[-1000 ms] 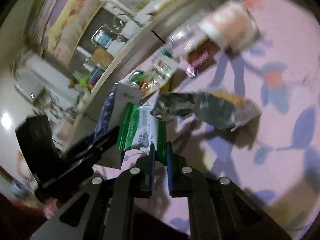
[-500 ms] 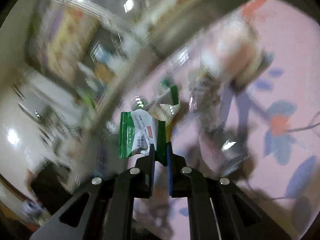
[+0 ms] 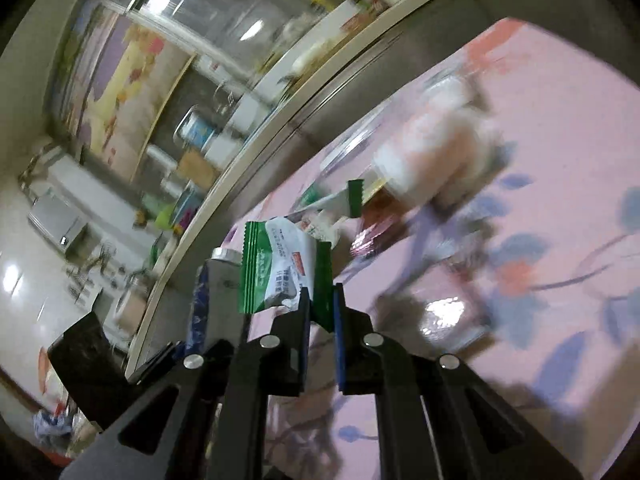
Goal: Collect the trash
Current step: 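Carry the blue carton and green packet to the beige bin and release both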
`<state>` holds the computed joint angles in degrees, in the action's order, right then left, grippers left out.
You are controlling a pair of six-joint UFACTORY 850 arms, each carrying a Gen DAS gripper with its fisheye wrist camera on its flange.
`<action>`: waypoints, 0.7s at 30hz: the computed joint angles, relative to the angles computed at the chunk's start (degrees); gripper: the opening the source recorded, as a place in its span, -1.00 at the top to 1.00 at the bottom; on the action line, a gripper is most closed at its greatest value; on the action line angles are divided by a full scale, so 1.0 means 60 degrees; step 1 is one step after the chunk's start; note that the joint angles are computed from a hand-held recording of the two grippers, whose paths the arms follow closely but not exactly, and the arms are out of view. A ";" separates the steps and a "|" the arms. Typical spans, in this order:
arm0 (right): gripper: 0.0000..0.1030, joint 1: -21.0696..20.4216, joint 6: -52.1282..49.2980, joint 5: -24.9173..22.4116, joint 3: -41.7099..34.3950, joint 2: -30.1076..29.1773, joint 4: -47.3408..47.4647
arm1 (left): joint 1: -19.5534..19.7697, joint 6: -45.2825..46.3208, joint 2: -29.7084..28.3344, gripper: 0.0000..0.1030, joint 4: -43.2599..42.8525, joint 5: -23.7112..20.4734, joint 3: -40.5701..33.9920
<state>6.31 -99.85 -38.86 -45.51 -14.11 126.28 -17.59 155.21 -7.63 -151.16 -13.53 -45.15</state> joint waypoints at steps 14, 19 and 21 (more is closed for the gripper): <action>0.85 -0.3229 -0.4130 0.0751 0.2505 0.1798 0.4986 | -0.2586 -1.2563 -0.3646 0.07 1.3435 -0.1279 -0.5379; 0.85 -0.3989 -0.6300 0.1404 0.2338 0.1321 0.6965 | -0.3342 -1.6569 -0.6047 0.07 1.7062 -0.2926 -0.9013; 0.85 -0.4187 -0.6380 0.1578 0.2185 0.1062 0.7060 | -0.3532 -1.7724 -0.7074 0.07 1.7889 -0.3756 -1.0552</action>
